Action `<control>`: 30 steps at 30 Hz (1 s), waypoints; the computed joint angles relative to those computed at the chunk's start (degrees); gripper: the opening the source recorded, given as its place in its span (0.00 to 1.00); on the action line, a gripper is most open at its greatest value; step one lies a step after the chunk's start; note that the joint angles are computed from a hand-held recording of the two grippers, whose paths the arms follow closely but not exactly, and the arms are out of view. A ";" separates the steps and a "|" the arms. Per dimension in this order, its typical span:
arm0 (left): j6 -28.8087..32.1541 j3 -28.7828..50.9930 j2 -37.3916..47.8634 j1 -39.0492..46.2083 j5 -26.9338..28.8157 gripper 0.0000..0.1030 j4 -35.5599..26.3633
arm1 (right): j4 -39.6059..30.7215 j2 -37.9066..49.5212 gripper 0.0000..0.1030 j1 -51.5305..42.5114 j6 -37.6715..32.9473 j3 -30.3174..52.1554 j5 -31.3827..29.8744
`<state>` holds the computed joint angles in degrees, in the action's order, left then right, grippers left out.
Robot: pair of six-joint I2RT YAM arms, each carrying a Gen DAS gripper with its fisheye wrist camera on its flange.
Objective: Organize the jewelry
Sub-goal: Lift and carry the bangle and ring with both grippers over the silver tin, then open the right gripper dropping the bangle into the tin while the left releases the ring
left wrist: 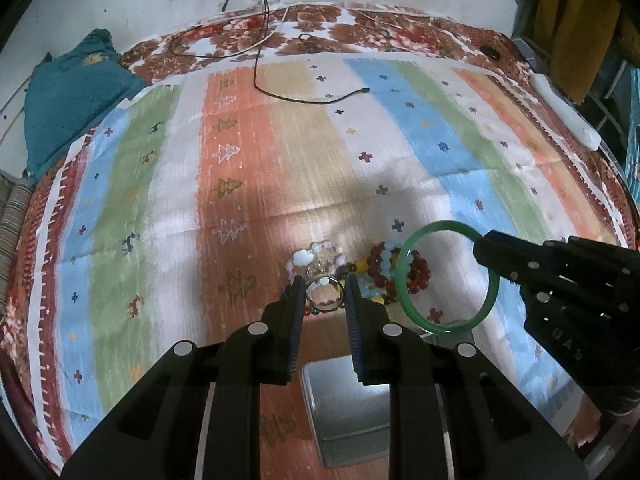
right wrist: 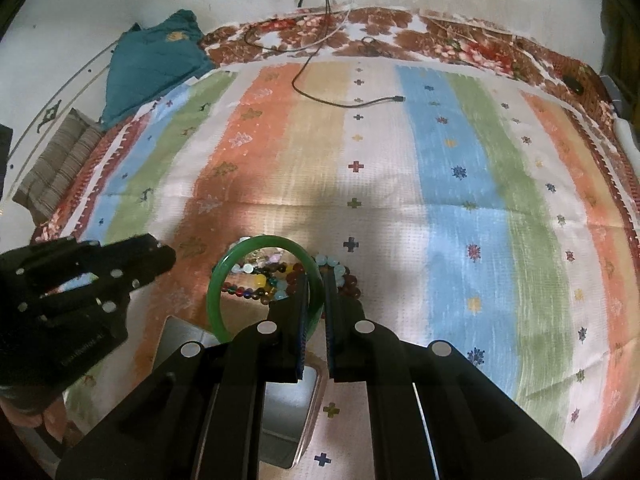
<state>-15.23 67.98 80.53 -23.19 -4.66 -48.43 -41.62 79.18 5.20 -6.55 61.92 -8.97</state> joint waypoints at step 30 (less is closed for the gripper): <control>-5.81 -7.50 -12.41 -7.70 -2.79 0.19 -3.46 | -2.82 -12.90 0.08 2.15 -0.34 -10.28 0.79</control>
